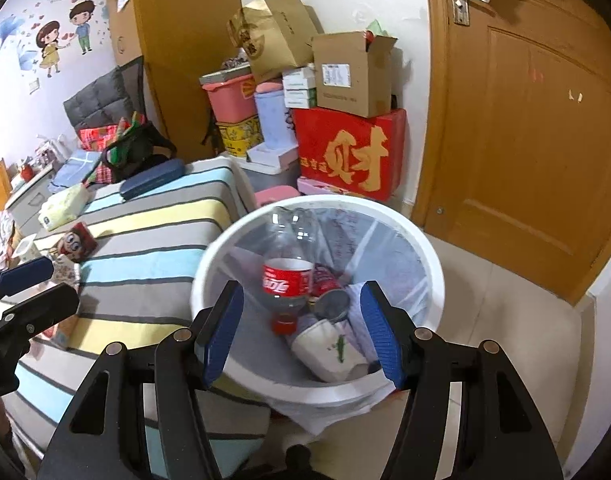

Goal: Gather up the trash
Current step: 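Move both tools back over the table toward the milk carton and plastic cup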

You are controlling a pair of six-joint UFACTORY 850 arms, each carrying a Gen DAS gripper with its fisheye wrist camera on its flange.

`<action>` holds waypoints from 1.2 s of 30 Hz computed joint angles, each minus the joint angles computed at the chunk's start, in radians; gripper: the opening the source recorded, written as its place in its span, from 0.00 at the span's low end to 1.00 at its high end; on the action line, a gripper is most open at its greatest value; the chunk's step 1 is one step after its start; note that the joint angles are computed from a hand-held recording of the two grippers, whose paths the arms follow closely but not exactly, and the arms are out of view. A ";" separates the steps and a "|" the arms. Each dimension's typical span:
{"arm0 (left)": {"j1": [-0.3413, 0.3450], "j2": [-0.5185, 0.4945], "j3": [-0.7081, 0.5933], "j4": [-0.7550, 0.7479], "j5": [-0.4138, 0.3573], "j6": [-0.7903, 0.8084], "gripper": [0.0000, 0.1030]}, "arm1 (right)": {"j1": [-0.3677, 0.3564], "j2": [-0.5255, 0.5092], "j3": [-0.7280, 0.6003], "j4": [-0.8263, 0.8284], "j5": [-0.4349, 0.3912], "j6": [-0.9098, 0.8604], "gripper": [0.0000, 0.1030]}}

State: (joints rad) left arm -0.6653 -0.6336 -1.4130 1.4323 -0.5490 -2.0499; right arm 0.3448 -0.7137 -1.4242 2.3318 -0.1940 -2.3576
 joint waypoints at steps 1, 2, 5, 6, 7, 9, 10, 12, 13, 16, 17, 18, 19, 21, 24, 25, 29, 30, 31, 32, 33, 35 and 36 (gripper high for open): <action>-0.004 0.010 0.015 0.006 -0.012 -0.009 0.66 | 0.004 0.005 0.007 0.010 -0.004 -0.010 0.61; -0.007 0.023 0.033 0.010 -0.025 -0.020 0.66 | 0.008 0.009 0.013 0.022 -0.010 -0.021 0.61; -0.017 0.049 0.072 0.023 -0.059 -0.041 0.66 | 0.017 0.024 0.037 0.070 -0.033 -0.071 0.61; -0.018 0.063 0.090 0.026 -0.062 -0.054 0.66 | 0.020 0.027 0.042 0.079 -0.040 -0.081 0.61; -0.019 0.073 0.106 0.037 -0.062 -0.073 0.66 | 0.024 0.029 0.047 0.094 -0.043 -0.095 0.61; -0.024 0.086 0.129 0.034 -0.085 -0.086 0.66 | 0.033 0.031 0.053 0.088 -0.049 -0.090 0.61; -0.026 0.089 0.137 0.025 -0.104 -0.083 0.66 | 0.038 0.034 0.059 0.096 -0.059 -0.097 0.61; -0.030 0.105 0.166 0.026 -0.116 -0.107 0.67 | 0.046 0.032 0.060 0.071 -0.069 -0.076 0.61; -0.030 0.115 0.182 0.033 -0.114 -0.123 0.66 | 0.051 0.037 0.068 0.071 -0.073 -0.078 0.61; -0.035 0.144 0.232 0.034 -0.134 -0.166 0.66 | 0.067 0.044 0.082 0.103 -0.082 -0.119 0.61; -0.038 0.158 0.254 0.038 -0.147 -0.187 0.66 | 0.071 0.045 0.084 0.096 -0.085 -0.113 0.61; -0.042 0.168 0.269 0.040 -0.160 -0.198 0.66 | 0.076 0.045 0.086 0.080 -0.093 -0.098 0.61; -0.048 0.182 0.293 0.041 -0.183 -0.212 0.67 | 0.078 0.047 0.090 0.068 -0.102 -0.088 0.61; -0.050 0.205 0.328 0.034 -0.199 -0.233 0.67 | 0.087 0.047 0.092 0.048 -0.110 -0.075 0.61; -0.057 0.241 0.388 0.020 -0.224 -0.273 0.67 | 0.104 0.047 0.096 0.038 -0.113 -0.076 0.61; -0.058 0.251 0.405 0.019 -0.227 -0.286 0.67 | 0.108 0.046 0.095 0.022 -0.118 -0.062 0.61; -0.063 0.292 0.473 0.004 -0.241 -0.335 0.69 | 0.124 0.041 0.092 -0.019 -0.127 -0.034 0.61; -0.064 0.302 0.492 0.005 -0.243 -0.352 0.70 | 0.127 0.041 0.093 -0.027 -0.129 -0.030 0.61; -0.067 0.311 0.511 0.001 -0.246 -0.365 0.72 | 0.135 0.040 0.091 -0.031 -0.125 -0.027 0.61; -0.069 0.315 0.522 -0.010 -0.249 -0.370 0.73 | 0.139 0.039 0.091 -0.036 -0.125 -0.023 0.61; -0.070 0.319 0.534 -0.023 -0.249 -0.376 0.73 | 0.141 0.038 0.090 -0.051 -0.132 -0.012 0.61; -0.069 0.329 0.560 -0.031 -0.235 -0.398 0.73 | 0.148 0.034 0.089 -0.081 -0.138 0.006 0.61; -0.068 0.332 0.570 -0.027 -0.229 -0.413 0.73 | 0.155 0.032 0.087 -0.078 -0.130 0.003 0.61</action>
